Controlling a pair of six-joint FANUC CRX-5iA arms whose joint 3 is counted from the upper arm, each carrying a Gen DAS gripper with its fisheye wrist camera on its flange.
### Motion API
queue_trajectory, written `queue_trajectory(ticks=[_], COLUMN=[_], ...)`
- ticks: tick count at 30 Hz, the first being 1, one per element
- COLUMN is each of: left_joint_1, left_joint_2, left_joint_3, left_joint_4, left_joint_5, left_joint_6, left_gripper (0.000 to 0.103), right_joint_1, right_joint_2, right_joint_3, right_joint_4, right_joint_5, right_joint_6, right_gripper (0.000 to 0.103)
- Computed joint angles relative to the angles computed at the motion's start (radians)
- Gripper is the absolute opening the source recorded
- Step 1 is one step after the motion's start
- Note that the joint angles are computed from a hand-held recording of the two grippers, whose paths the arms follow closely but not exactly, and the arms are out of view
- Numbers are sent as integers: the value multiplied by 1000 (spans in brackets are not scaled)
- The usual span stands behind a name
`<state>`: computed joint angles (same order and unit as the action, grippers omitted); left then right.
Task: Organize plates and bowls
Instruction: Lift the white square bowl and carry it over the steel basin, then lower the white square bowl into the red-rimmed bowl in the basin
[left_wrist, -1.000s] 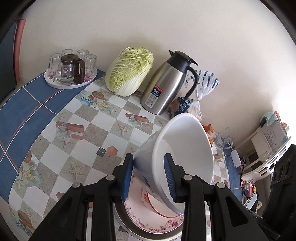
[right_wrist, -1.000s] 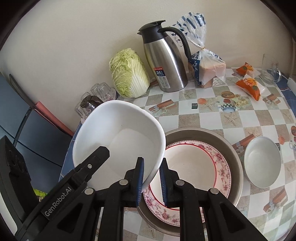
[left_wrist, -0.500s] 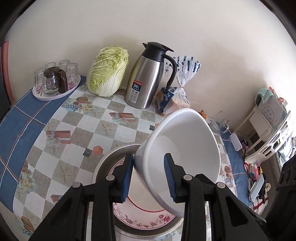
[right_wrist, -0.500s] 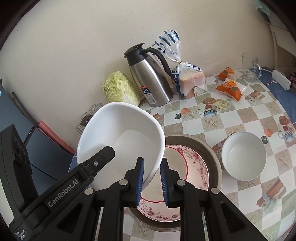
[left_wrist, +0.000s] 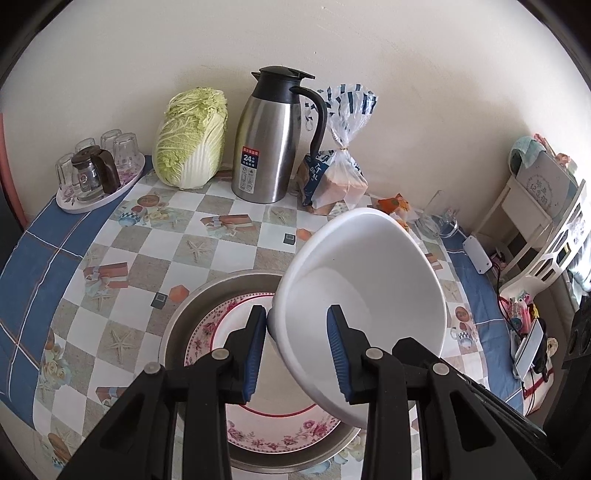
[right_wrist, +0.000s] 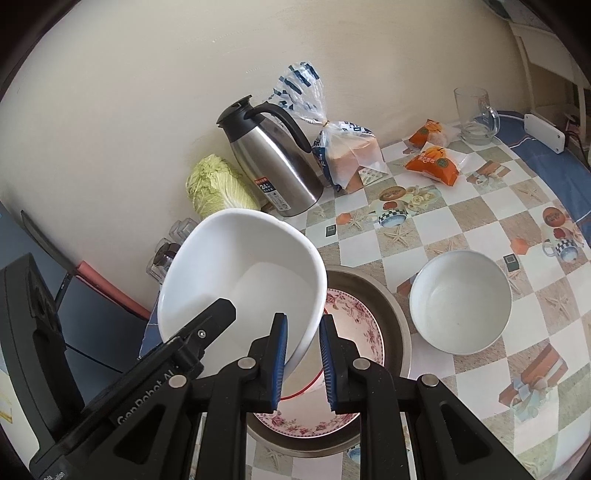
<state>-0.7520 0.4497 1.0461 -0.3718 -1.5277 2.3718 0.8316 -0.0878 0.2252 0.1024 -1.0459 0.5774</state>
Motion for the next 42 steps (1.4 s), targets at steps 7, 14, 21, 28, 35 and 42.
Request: queue_trajectory(ticks=[7,14,21,28,35,42], left_joint_1=[0,18,34,48,62,75], left_joint_2=[26,7,-24,-46,-54,-57], left_joint_3=[31,-10,-64,-103,-128,-150], left_joint_4=[12,37,48,57,77,100], left_joint_5=[-27,-24,-13,-8,-2,3], left_joint_6=[-5,15,33,50,61,67], left_gripper=[35,35,35,35,35,35], right_joint_1=[-21,-15,-6,6,8,8], right_joint_2=[-2,11,35,54,68,78], right_joint_3=[-3,5,29,44,53,57], right_joint_4=[-36,-43,-61,-67,-73,-79], right_joint_5=[-16,-25,-39,-52,-59,-66], right_joint_6=[12,30,46,50,52,52], right_gripper=[20,22,22,22,22,22])
